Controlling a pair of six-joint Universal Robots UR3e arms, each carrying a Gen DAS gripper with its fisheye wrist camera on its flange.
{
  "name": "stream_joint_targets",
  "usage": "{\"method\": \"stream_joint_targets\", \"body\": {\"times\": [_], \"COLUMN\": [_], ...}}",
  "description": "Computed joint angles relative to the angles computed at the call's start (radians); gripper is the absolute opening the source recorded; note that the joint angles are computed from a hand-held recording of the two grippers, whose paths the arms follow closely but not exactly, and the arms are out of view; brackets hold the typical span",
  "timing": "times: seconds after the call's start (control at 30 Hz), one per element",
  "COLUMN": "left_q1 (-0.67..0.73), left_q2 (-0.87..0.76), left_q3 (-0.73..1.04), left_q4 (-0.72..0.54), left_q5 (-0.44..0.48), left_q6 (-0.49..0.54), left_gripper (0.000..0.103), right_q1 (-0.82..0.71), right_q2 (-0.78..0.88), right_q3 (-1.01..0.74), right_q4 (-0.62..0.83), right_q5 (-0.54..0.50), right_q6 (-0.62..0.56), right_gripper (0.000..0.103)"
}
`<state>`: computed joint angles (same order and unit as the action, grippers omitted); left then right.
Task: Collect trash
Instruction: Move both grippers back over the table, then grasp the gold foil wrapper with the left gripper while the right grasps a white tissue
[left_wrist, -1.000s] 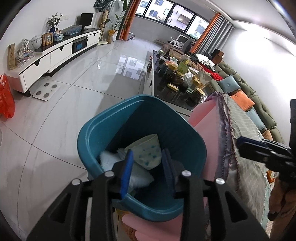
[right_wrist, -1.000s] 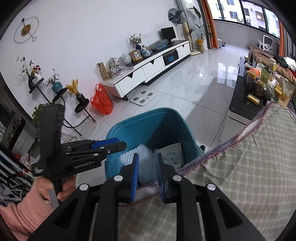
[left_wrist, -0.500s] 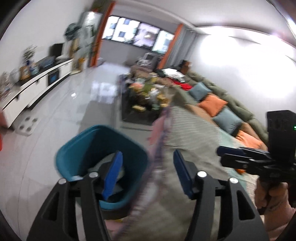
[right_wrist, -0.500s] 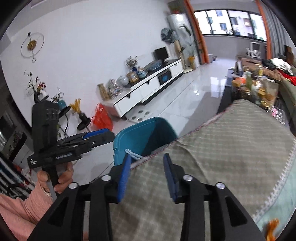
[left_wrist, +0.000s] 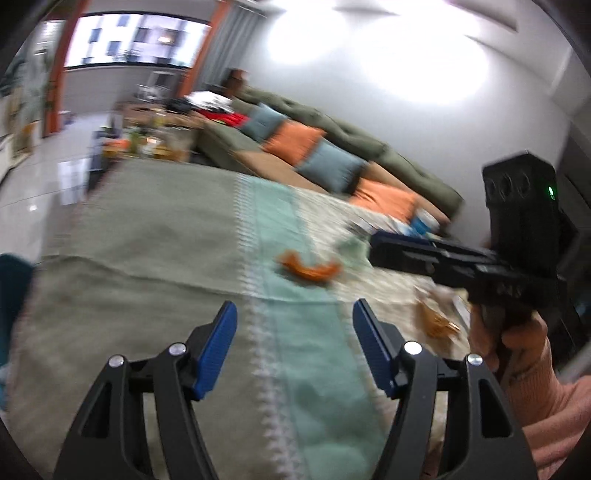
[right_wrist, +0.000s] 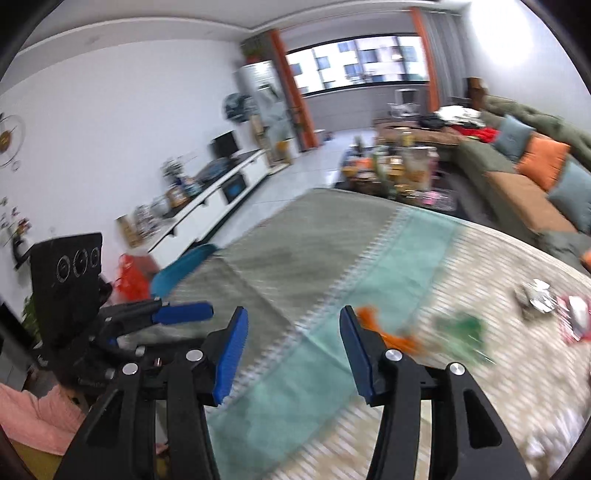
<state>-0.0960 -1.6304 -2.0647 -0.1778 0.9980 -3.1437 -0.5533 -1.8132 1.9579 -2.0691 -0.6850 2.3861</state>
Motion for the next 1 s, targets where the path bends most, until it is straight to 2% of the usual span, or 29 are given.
{"method": "stream_joint_targets", "body": {"times": [0.17, 0.47, 0.7, 0.9, 1.0], "left_q1": [-0.183, -0.347, -0.426, -0.437, -0.434], "left_q2": [-0.187, -0.437, -0.606, -0.664, -0.677], "left_q3": [0.199, 0.519, 0.783, 0.891, 0.91], "left_q4": [-0.032, -0.206, -0.366, -0.451, -0.468], "left_q5": [0.018, -0.009, 0.006, -0.01, -0.024], "left_q6": [-0.024, -0.009, -0.019, -0.021, -0.026], "left_gripper": [0.066, 0.066, 0.063, 0.051, 0.041], "right_q1": [-0.242, -0.565, -0.667, -0.679, -0.66], "right_q2": [-0.119, -0.143, -0.058, -0.016, 0.006], "right_q3": [0.066, 0.09, 0.109, 0.131, 0.137], "right_q4": [0.159, 0.233, 0.127, 0.087, 0.054], "right_q5": [0.02, -0.003, -0.054, -0.086, -0.105], "right_q6": [-0.138, -0.227, -0.207, -0.207, -0.196], "right_gripper": [0.053, 0.056, 0.057, 0.057, 0.058]}}
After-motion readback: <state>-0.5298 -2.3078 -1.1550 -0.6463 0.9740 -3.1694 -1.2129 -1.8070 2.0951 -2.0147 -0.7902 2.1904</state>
